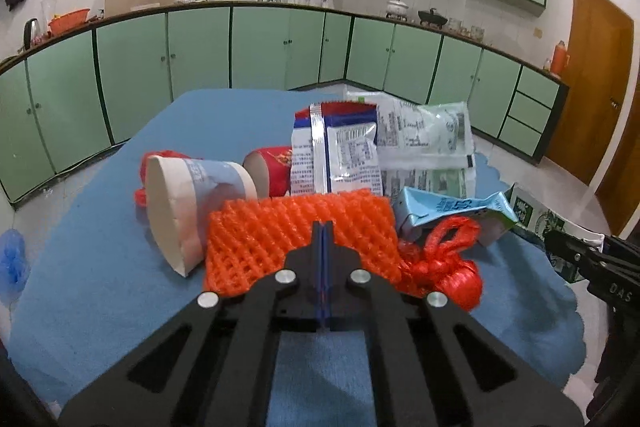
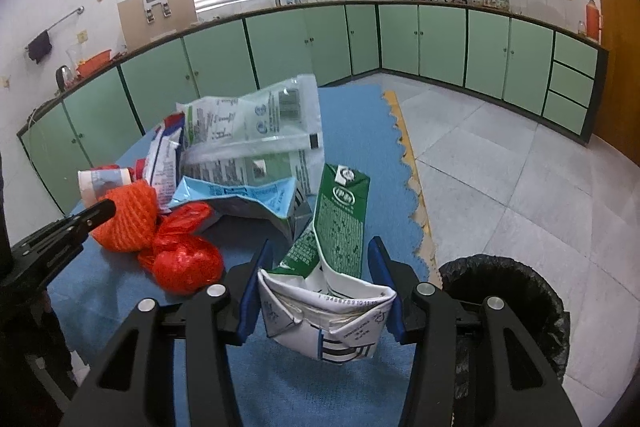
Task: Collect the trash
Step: 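Close the left gripper on the orange foam net and lift it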
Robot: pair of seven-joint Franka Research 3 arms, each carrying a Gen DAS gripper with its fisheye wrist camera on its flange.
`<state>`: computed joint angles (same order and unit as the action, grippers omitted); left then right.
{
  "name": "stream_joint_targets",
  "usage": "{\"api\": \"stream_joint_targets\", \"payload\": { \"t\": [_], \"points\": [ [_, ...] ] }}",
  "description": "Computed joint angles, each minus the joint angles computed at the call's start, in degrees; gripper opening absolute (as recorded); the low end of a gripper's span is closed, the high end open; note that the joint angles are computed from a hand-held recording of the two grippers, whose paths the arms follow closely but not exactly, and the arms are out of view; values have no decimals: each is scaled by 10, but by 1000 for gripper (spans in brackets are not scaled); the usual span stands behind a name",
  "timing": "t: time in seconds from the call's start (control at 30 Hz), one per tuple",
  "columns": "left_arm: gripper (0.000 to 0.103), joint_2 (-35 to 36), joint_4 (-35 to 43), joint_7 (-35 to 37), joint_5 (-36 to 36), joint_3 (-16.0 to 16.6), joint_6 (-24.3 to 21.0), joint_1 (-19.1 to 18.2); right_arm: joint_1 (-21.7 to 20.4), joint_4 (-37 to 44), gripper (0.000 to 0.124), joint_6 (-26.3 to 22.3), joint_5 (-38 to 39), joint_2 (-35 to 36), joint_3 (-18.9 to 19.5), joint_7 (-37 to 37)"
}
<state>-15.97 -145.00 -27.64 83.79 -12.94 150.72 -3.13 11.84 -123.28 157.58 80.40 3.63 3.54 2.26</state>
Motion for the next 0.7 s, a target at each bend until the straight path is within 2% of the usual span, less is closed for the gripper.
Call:
{"api": "stream_joint_targets", "payload": {
  "t": [0.27, 0.37, 0.5, 0.53, 0.57, 0.63, 0.7],
  "points": [
    [0, -51, -9, 3, 3, -16, -16, -7, -7, 0, 48, -27, 30, -26, -11, -16],
    [0, -40, -1, 23, -12, -16, -15, -8, -7, 0, 48, -30, 32, -29, -14, -20],
    [2, -15, 7, 46, -39, -6, 13, -5, -4, -2, 47, -28, 33, -26, -13, -28],
    [10, -5, 13, 56, -50, -7, 12, -5, -4, -3, 47, -28, 34, -26, -13, -32],
    [30, 2, 17, 60, -55, -9, 7, -5, -4, -5, 47, -28, 37, -27, -13, -37],
    [54, 15, 28, 60, -53, -17, -12, -6, -4, -6, 46, -33, 37, -27, -13, -42],
    [58, 27, 37, 67, -54, -16, -18, -9, -5, -7, 44, -44, 32, -26, -15, -37]
  ]
}}
